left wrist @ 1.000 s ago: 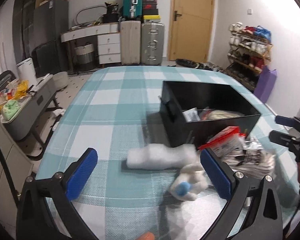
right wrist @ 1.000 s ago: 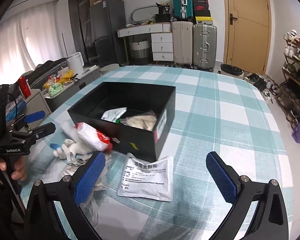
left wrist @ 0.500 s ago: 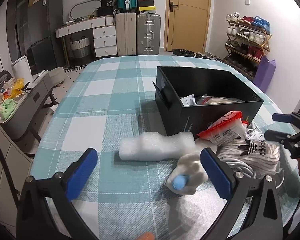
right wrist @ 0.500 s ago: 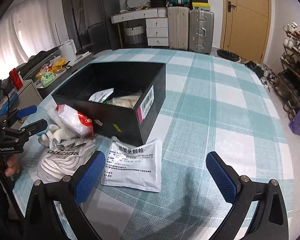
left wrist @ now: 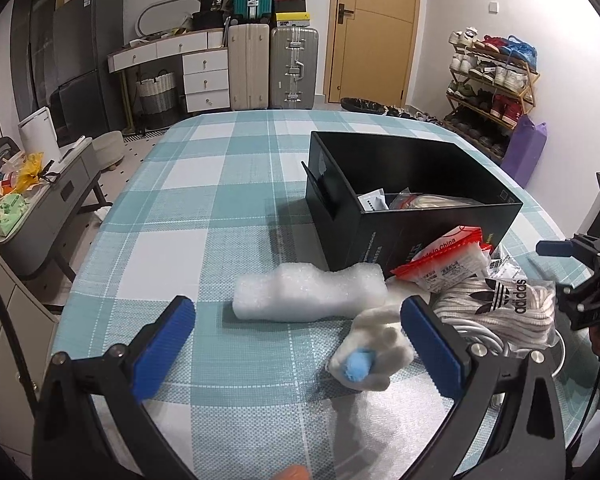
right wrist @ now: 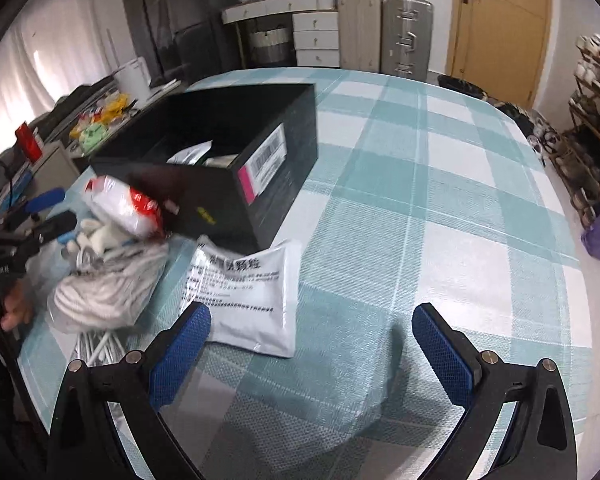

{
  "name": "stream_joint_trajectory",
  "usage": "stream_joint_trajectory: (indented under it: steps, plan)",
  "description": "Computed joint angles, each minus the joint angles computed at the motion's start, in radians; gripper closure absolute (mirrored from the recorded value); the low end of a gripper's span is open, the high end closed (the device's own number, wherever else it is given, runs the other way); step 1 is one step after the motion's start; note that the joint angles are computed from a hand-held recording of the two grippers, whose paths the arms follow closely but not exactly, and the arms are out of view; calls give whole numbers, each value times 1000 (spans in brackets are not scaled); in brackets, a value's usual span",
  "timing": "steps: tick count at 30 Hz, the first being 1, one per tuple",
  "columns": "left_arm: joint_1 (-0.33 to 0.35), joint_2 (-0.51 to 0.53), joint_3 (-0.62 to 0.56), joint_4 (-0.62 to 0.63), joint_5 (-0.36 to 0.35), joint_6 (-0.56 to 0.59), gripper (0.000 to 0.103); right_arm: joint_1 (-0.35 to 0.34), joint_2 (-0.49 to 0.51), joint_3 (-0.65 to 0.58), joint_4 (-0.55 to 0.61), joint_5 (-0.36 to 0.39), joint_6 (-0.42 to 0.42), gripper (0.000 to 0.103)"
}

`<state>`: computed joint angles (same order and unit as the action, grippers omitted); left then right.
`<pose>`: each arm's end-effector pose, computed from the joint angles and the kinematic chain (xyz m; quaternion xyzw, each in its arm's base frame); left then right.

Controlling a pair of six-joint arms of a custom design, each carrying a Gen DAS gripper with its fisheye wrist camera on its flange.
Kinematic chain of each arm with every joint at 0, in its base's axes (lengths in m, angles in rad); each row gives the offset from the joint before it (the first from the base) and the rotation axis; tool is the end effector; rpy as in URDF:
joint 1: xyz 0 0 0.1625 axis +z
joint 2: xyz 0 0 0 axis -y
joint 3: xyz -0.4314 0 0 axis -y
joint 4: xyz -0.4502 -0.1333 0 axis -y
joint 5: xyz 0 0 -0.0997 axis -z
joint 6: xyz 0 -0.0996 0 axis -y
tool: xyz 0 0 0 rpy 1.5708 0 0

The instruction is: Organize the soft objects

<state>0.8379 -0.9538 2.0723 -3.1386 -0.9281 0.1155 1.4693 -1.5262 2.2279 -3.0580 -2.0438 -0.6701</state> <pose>-0.2384 -0.5534 0.0809 0.3166 0.8719 -0.2949 0.2291 0.0372 -0.5026 0.3107 0.1658 -0.8872 0.2633 0.3406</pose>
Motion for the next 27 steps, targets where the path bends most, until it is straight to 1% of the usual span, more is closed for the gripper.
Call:
stream_joint_trajectory:
  steps: [3, 5, 15, 18, 21, 27]
  plan:
    - [0, 0, 0, 0, -1, 1, 0, 9, 7, 4, 22, 14, -15, 1]
    - [-1, 0, 0, -1, 0, 1, 0, 22, 23, 6, 9, -1, -23, 1]
    - [0, 0, 1, 0, -2, 2, 0, 32, 62, 0, -5, 2, -15, 1]
    - [0, 0, 0, 1, 0, 3, 0, 39, 85, -8, -30, -30, -4, 1]
    - [0, 1, -1, 6, -1, 3, 0, 43, 104, -18, -51, -83, 1, 1]
    - [1, 2, -3, 11, -4, -1, 0, 31, 98, -23, -67, -81, -7, 1]
